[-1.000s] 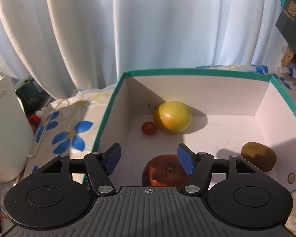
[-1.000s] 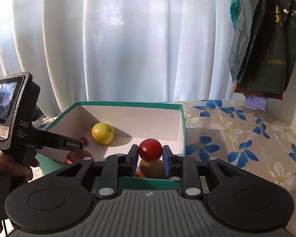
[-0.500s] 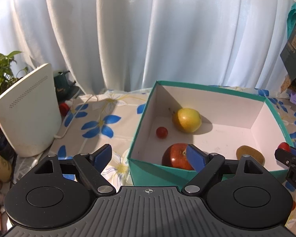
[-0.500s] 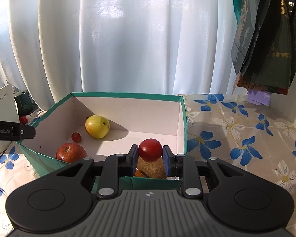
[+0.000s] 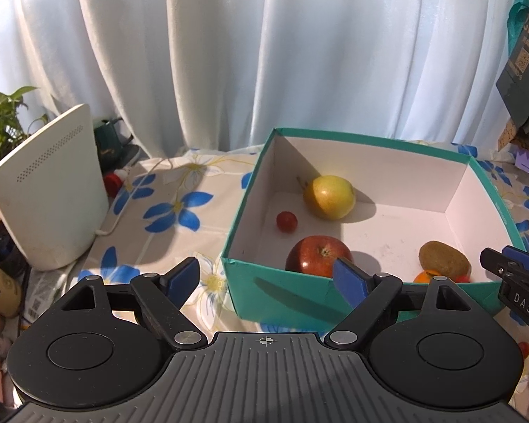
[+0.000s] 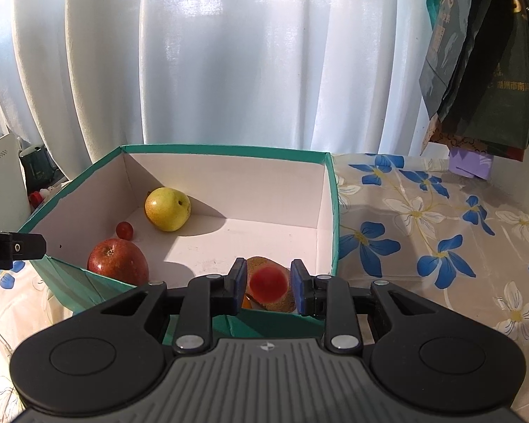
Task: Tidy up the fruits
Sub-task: 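Lower the cherry tomato into the teal box and open the right tool, then move the left tool to the large green pear and grasp it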
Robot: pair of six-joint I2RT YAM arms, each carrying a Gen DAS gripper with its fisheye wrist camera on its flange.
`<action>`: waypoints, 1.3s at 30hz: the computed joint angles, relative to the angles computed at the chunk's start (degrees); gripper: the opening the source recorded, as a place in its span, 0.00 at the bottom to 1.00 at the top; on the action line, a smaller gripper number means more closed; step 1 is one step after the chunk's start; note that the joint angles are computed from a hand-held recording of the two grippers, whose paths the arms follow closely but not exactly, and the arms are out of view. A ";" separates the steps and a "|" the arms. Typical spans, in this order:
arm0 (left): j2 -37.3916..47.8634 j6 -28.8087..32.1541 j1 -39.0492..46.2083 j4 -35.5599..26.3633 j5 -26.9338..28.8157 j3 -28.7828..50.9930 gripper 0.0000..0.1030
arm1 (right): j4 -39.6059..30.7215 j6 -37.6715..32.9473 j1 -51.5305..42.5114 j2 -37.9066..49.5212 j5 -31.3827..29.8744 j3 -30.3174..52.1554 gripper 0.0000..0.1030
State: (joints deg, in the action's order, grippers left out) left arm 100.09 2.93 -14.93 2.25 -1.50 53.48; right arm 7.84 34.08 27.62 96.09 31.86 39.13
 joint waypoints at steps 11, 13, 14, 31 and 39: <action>-5.65 4.86 -1.29 2.16 4.85 -8.21 0.89 | -4.04 2.88 4.92 -8.70 7.06 -3.34 0.65; -6.62 5.72 -2.23 1.90 5.15 -9.94 0.90 | -6.45 4.34 6.81 -10.86 9.45 -3.83 0.70; -6.93 6.06 -2.65 1.67 5.21 -10.48 0.90 | -7.42 5.17 7.59 -11.79 10.37 -4.07 0.72; -13.85 3.56 -8.88 1.83 1.17 -20.02 0.92 | -27.20 20.98 19.47 -19.49 20.92 -3.57 0.78; -14.51 -0.13 -13.07 5.74 -0.21 -25.02 0.92 | -33.28 26.96 23.18 -21.73 22.51 -5.44 0.78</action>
State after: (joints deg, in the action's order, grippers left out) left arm 85.58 2.81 -28.01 7.99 -1.71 28.46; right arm -25.44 61.04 50.80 74.36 54.37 33.69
